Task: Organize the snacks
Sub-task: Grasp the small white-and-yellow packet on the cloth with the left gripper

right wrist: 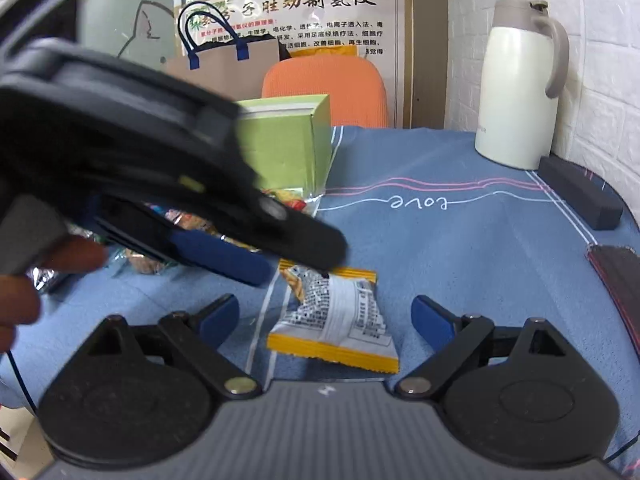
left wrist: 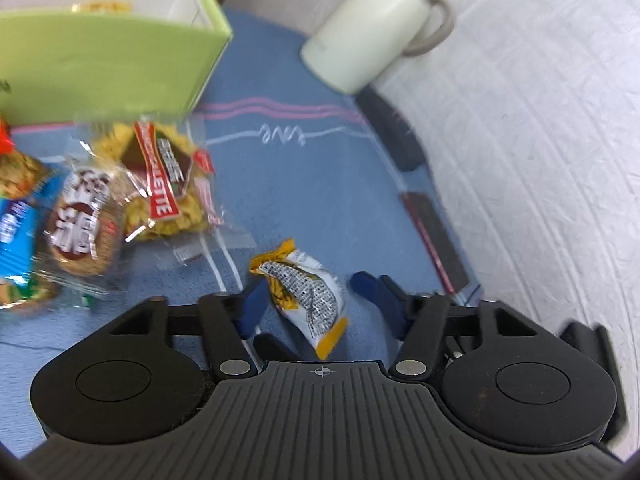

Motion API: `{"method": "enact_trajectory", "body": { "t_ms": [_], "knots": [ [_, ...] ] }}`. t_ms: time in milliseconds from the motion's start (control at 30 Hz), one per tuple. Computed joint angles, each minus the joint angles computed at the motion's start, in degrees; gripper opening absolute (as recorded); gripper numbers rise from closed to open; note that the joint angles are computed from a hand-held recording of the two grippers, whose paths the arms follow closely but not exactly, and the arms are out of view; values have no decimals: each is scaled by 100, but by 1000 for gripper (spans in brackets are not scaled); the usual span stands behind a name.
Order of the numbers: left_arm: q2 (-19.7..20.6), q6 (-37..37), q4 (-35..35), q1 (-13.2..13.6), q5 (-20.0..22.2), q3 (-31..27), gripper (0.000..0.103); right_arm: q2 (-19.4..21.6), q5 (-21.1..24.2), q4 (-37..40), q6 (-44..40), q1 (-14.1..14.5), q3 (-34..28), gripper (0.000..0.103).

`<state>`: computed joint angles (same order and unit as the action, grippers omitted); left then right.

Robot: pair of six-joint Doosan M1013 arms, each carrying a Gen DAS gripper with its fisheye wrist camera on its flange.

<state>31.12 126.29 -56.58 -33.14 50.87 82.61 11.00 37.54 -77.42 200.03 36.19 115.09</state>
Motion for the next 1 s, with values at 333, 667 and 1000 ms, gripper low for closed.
{"method": "enact_trajectory", "body": {
  "t_ms": [333,667,1000],
  "knots": [
    [6,-377,448,-140,-394,3,50,92,-247,-240,570,-46,41,92],
    [153,-488,757,-269,-427,-157,42,150,-99,-116,363,4,-14,92],
    [153,-237,624,-229,-365,-142,48,90,137,-121,513,43,-3,81]
  ]
}}
